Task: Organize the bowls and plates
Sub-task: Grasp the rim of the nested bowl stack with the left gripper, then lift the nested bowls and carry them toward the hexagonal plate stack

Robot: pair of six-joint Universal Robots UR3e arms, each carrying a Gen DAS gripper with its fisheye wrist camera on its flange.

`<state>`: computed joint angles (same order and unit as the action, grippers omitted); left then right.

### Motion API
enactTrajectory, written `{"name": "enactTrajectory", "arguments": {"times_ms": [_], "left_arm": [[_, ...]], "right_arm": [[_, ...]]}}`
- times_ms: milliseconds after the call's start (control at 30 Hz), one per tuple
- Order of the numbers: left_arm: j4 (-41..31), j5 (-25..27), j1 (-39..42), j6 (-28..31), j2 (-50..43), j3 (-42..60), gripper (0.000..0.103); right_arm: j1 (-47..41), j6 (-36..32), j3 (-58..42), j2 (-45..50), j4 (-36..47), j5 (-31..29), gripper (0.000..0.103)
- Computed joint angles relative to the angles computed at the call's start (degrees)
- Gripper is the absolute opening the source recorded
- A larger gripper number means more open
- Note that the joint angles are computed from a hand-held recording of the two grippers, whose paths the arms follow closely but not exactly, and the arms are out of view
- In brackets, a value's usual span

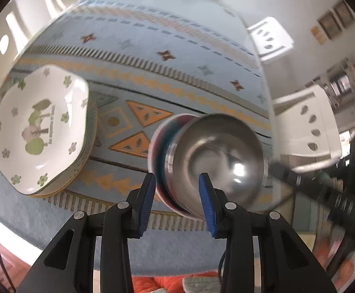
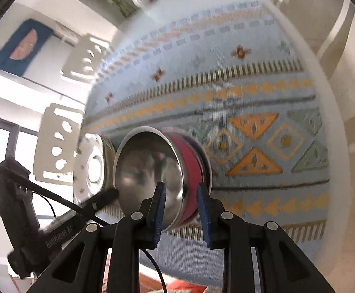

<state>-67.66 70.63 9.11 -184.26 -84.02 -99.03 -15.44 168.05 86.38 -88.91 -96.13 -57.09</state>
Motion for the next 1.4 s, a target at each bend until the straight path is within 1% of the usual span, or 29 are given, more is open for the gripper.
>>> {"name": "enactTrajectory", "arguments": {"times_ms": [133,200,300,367,467,600,633,667,700,733,767,800,833,900,967,1033,1133,1233,1400], "left_arm": [[0.02,-1.28,-0.21,0.53,4.6,-3.06,0.034],[-0.69,-2.56,0.43,0.14,6.38,-4.7,0.034],[-1.14,-2.31,0.52,-1.45,7.46,-6.06,0.034],[-1.37,-1.65,0.4,-2.55,8.18,-6.67,0.034],[-2.3,-2.1,1.55,-3.51,10.66,-8.53,0.035],[-3.58,-3.89,3.4,-3.49,13.12,-10.38,0.044],[-3.55,-3.64,3.24,-3.47,13.06,-10.24,0.046],[-3.33,-3.18,2.99,-3.62,12.69,-9.97,0.053],[-3.1,-3.16,3.09,-3.7,12.57,-9.98,0.057],[-2.96,-3.84,3.53,-3.5,12.45,-10.09,0.058],[-3.21,-4.68,4.09,-3.0,12.24,-10.07,0.059],[-3.55,-5.46,4.64,-2.39,11.8,-9.96,0.059],[-3.66,-5.75,4.91,-2.01,11.16,-9.74,0.059],[-3.66,-6.37,5.4,-0.88,9.42,-9.11,0.059],[-3.63,-7.34,6.03,0.44,7.08,-8.04,0.059],[-2.67,-7.64,6.29,1.16,4.53,-7.03,0.059],[-1.14,-6.67,6.0,1.44,0.62,-5.4,0.059],[-0.79,-6.95,6.11,2.1,-2.73,-4.02,0.059],[-0.26,-6.86,5.67,2.82,-5.45,-2.6,0.059]], "right_arm": [[-2.39,-1.04,0.2,-2.08,-1.42,2.88,0.026],[-2.57,-0.45,-0.35,-1.64,-1.67,3.15,0.026],[-3.39,-0.8,-0.87,-0.47,-0.17,3.85,0.027],[-4.07,-1.93,-1.34,0.53,1.87,4.86,0.028],[-4.5,-3.92,-0.41,1.17,3.49,5.55,0.03],[-3.99,-4.88,1.53,0.33,3.77,5.07,0.03],[-3.89,-5.27,1.74,0.22,4.15,5.22,0.031],[-3.92,-5.58,1.95,0.1,4.41,5.32,0.031],[-4.03,-5.86,2.23,-0.09,4.65,5.48,0.033],[-4.09,-5.85,2.58,-0.27,4.68,5.69,0.039],[-4.27,-5.71,3.11,-0.6,4.54,5.94,0.05],[-4.59,-5.19,4.07,-1.23,4.0,6.33,0.053],[-4.89,-4.21,5.12,-1.91,3.18,6.4,0.054],[-4.8,-2.97,5.74,-2.19,2.56,5.87,0.054],[-3.81,-1.11,6.76,-2.48,0.12,3.97,0.054],[-2.05,0.47,8.24,-2.37,-4.0,1.37,0.054],[0.43,2.63,9.73,-0.75,-9.51,-2.14,0.054],[0.68,4.35,11.3,0.36,-12.49,-2.49,0.054],[1.2,5.79,12.65,1.38,-15.55,-2.88,0.054]]}}
